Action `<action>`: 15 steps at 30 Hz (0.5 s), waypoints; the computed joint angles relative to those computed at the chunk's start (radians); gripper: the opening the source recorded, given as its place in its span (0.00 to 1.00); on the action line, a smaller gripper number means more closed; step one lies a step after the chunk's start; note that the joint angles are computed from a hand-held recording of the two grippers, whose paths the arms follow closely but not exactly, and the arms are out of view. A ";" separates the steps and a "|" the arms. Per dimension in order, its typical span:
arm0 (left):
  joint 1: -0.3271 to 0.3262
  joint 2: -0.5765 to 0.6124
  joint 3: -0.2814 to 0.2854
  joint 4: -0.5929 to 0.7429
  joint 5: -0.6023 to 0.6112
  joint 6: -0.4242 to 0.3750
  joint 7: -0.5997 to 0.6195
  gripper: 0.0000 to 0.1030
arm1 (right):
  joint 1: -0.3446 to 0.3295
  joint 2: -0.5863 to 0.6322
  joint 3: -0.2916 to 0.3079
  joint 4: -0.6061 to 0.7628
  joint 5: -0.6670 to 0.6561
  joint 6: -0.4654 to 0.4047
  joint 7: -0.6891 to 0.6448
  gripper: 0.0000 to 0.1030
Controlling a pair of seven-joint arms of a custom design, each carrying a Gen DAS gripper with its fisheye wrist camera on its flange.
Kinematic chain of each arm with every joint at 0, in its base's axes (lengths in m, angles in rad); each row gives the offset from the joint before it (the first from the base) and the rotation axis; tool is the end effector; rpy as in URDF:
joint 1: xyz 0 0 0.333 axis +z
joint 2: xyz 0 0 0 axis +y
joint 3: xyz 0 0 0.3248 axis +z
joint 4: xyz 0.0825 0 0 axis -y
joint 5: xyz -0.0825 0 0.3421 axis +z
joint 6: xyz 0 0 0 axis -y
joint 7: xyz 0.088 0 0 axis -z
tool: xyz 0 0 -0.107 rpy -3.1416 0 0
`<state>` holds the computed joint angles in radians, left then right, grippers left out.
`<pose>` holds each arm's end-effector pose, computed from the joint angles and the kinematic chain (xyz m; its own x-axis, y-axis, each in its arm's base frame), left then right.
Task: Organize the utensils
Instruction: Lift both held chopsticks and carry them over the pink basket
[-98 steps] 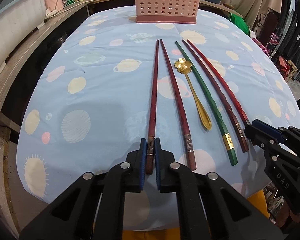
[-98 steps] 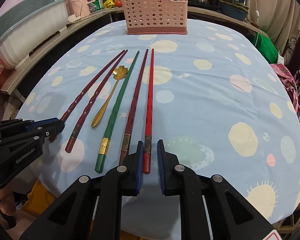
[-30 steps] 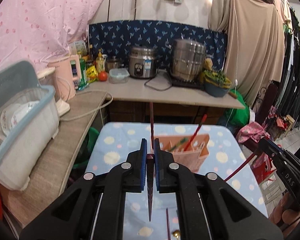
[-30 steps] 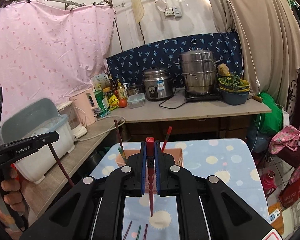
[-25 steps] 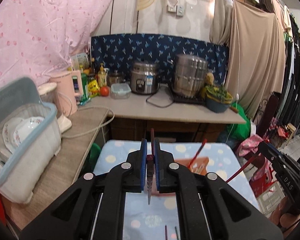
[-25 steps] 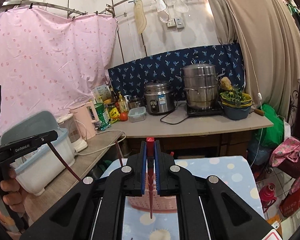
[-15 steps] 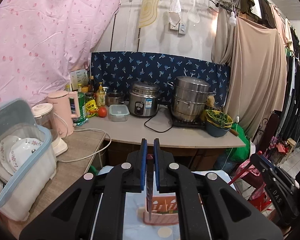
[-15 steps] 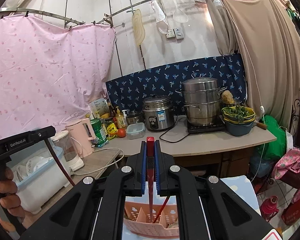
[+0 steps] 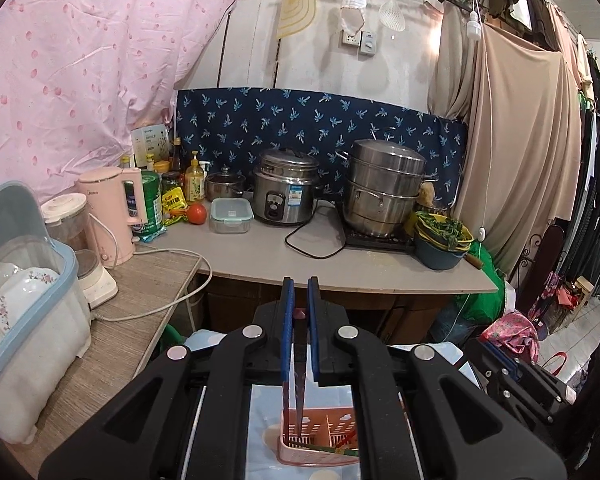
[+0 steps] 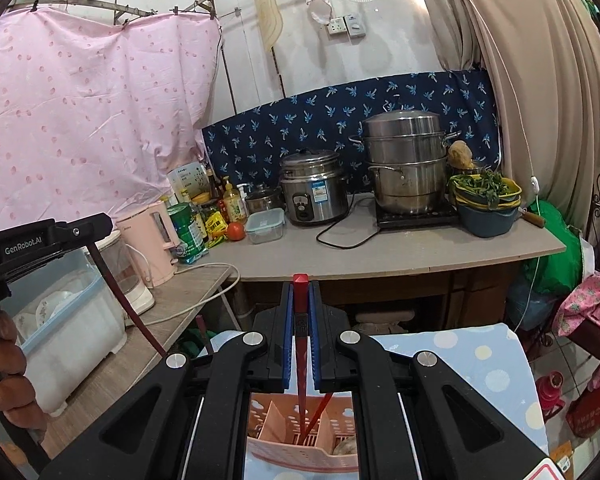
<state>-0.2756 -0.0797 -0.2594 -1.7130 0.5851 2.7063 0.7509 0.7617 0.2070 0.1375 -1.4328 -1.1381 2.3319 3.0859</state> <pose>0.4505 -0.2985 0.7429 -0.2029 -0.9697 0.1362 -0.4256 -0.0380 -0.9041 0.4132 0.4769 0.6768 0.0417 -0.9774 -0.2074 -0.3836 0.1760 -0.9066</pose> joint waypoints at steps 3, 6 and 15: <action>0.000 0.011 0.002 -0.015 -0.014 0.004 0.006 0.06 | -0.006 0.009 -0.001 -0.008 0.019 0.007 -0.005 0.07; 0.002 0.019 0.004 -0.035 -0.009 0.011 -0.002 0.07 | -0.011 0.018 -0.003 -0.014 0.044 0.012 -0.011 0.07; 0.000 0.028 0.000 -0.069 0.029 -0.029 -0.039 0.07 | -0.009 0.021 -0.009 -0.041 0.072 0.003 -0.007 0.11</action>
<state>-0.2756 -0.0517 -0.2596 -1.7821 0.6139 2.6774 0.7116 0.7525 0.2278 0.1280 -1.4733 -1.0658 2.3349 3.0794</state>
